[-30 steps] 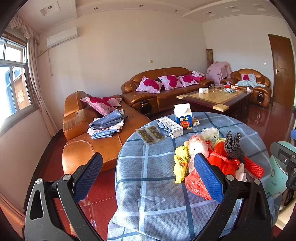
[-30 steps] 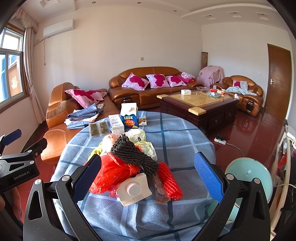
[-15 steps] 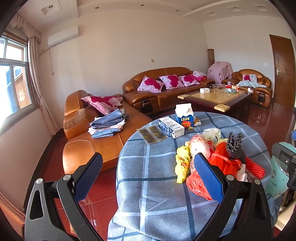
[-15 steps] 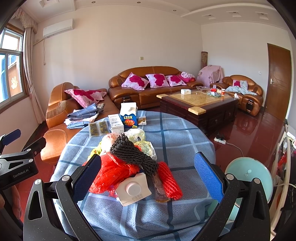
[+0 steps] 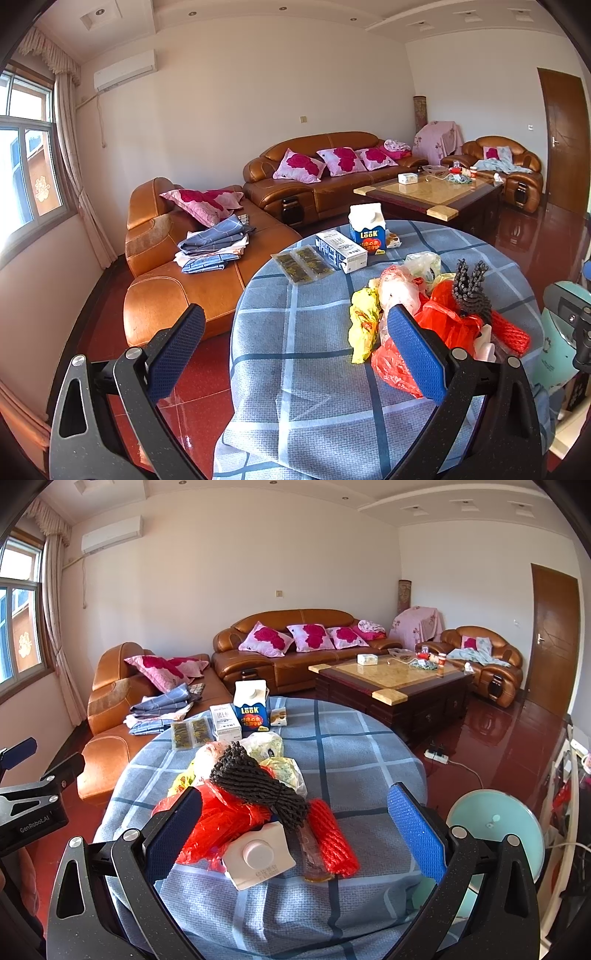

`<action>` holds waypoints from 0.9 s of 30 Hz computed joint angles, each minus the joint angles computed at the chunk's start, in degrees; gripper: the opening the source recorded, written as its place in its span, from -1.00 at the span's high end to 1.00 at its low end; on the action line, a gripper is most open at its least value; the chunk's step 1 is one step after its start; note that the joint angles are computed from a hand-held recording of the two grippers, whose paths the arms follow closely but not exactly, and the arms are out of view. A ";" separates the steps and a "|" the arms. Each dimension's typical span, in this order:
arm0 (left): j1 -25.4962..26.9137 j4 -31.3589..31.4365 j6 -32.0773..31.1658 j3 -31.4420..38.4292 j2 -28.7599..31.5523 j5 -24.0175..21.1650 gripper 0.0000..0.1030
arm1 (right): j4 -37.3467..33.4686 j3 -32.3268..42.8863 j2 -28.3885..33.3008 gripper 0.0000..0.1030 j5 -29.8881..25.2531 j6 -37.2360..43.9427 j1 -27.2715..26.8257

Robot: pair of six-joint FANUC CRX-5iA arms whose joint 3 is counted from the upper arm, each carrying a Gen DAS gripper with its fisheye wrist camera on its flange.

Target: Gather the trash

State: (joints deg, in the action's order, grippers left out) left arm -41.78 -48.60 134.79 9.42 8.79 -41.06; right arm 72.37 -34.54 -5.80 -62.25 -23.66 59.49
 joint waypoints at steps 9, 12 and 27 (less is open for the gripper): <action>0.69 2.70 -2.03 0.46 2.11 1.09 -0.88 | -1.93 -0.46 1.55 -0.91 0.34 0.20 -1.28; 1.05 4.28 -3.77 0.45 3.44 2.86 -0.88 | -2.82 -1.24 2.48 -0.91 1.35 -0.28 -2.52; 1.92 14.56 -17.46 3.30 12.22 11.38 -0.61 | -5.19 -4.53 4.19 -0.46 7.69 1.01 -7.85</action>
State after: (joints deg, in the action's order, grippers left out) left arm -39.86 -34.04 117.33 12.72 21.01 -29.68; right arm 67.18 -39.08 -1.61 -54.57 -22.64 51.65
